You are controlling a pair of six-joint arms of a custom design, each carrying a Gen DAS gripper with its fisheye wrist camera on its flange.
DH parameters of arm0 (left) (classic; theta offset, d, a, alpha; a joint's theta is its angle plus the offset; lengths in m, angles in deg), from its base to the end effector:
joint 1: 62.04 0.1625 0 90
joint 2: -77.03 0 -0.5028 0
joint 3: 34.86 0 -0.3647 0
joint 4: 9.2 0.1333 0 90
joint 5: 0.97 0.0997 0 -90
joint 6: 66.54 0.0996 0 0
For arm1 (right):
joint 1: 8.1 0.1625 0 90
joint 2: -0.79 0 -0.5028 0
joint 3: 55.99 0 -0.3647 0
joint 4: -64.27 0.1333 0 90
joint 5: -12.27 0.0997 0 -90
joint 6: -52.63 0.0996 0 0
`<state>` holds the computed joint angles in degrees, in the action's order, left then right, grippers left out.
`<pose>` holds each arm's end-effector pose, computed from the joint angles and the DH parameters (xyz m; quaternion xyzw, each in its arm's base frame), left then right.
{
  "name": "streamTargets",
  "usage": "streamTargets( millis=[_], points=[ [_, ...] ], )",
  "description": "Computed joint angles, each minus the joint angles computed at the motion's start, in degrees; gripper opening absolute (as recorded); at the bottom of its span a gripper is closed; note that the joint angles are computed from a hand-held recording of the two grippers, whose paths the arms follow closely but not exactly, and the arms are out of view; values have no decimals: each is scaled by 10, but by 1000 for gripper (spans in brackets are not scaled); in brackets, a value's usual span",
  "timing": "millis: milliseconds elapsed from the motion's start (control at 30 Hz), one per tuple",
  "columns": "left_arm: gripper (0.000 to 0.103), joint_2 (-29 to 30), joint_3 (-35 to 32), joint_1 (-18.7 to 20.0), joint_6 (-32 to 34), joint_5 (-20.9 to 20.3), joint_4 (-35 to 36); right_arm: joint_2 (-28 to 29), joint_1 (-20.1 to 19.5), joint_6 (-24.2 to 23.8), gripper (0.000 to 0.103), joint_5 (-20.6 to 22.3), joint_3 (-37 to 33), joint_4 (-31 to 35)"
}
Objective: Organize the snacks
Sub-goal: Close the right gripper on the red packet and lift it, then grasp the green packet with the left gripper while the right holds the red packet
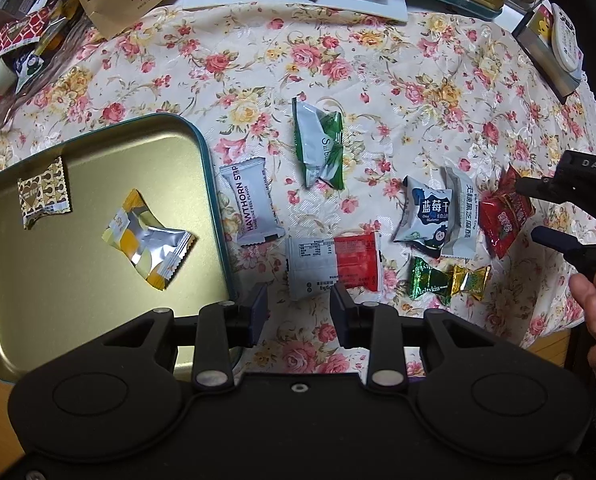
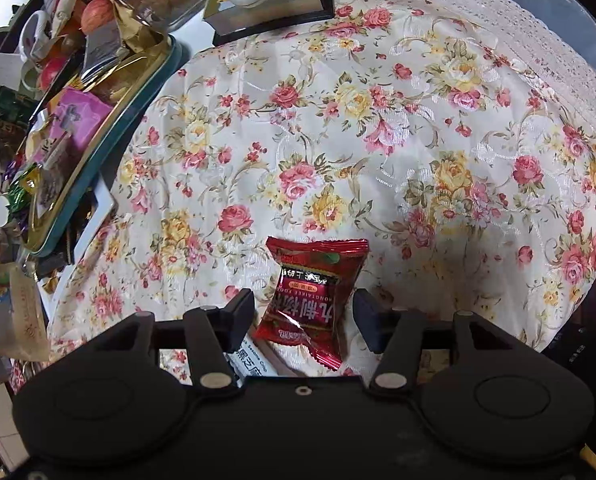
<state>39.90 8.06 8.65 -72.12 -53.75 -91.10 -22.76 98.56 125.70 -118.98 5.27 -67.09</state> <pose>-0.0956 -0.8581 0.3283 0.1508 0.9294 0.0436 0.3340 0.3095 -0.7985 0.0719 -0.4520 -0.8191 0.2695 0.2285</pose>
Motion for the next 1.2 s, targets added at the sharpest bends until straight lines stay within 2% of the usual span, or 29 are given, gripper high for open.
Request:
streamTargets(
  millis=[167,333,467,533,667,700,833,1067,1200],
  points=[
    [43,-2,-5,1,0,-8,-1,17,-2,39,58,-20,-31,56],
    [43,0,-17,3,-3,-17,-1,30,-3,41,59,-24,-52,92],
    [43,4,-26,4,-10,-17,4,39,-6,31,59,-18,-68,111],
    [43,7,-33,5,-14,-20,10,45,-3,19,56,-32,-77,119],
    [43,11,-40,6,-26,-20,3,64,1,-34,41,-55,-105,142],
    [43,12,-41,6,-27,-18,-2,66,3,-49,40,-61,-107,144],
    [43,14,-34,4,-26,-11,-40,67,9,-110,37,-71,-97,116],
    [43,34,-55,6,-36,-32,-84,42,18,-133,37,-66,-48,43],
    [43,46,-56,6,-41,-22,-117,34,26,-155,37,-70,-35,11]
  ],
)
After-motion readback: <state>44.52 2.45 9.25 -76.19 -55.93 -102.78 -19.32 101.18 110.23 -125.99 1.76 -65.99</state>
